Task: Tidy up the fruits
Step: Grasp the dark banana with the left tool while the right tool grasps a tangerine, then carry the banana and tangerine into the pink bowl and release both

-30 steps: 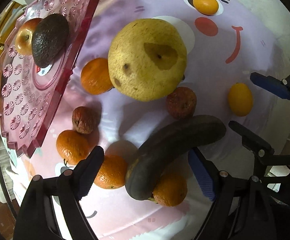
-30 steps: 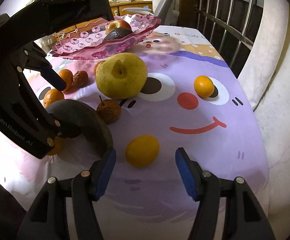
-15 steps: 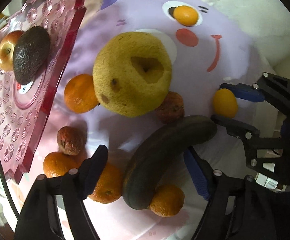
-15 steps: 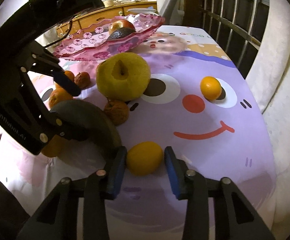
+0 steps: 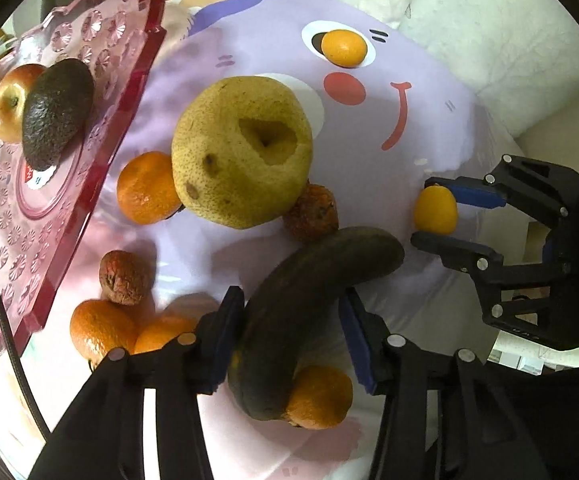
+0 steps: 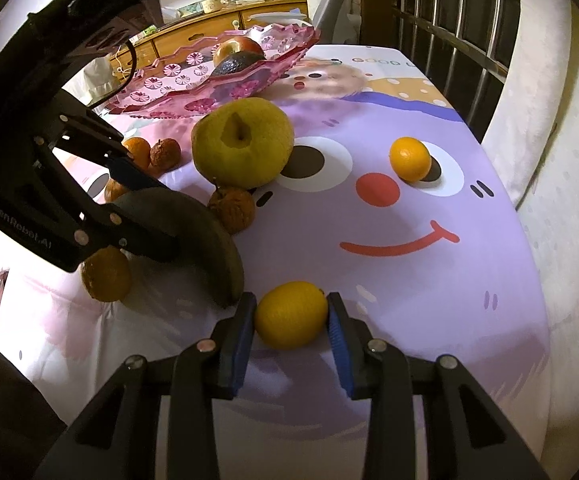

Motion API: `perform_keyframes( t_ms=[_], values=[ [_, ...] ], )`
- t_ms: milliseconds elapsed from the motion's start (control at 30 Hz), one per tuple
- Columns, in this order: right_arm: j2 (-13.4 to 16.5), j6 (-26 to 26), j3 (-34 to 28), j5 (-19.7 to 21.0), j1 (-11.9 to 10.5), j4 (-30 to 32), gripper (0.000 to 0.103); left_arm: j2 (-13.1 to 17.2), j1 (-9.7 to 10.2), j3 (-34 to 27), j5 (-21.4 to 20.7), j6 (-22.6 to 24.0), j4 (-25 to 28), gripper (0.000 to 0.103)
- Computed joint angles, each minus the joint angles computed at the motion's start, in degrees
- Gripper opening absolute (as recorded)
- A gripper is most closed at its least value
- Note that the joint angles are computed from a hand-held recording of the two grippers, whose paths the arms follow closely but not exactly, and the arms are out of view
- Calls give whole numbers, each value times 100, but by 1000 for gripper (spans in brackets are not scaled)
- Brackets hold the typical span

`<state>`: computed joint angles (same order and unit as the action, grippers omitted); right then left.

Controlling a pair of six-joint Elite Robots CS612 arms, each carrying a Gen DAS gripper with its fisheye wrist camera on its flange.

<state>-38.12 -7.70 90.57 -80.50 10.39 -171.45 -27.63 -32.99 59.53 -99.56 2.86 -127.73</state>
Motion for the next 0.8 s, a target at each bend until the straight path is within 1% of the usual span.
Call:
perform_keyframes(
  t_ms=[133,300,500,667,733,800],
  values=[
    [-32,-25,36,26,-20,35,36,-135,32,239,-133,-295,-276,38],
    [-80,-29,91,114,-55,18,36,-304,56,574,-201,-679,-629,33],
    [-130,-73,128,220,-96,33,36,-536,40,992,-229,-1308,-1019,29],
    [-191,-146,162,318,-120,31,36,-775,33,1425,-163,-1816,-1527,27],
    [-214,-180,170,364,-132,25,36,-808,39,1451,-144,-2037,-1624,27],
    [-238,-204,172,410,-145,26,36,-898,43,1596,-132,-2289,-1830,27]
  ],
)
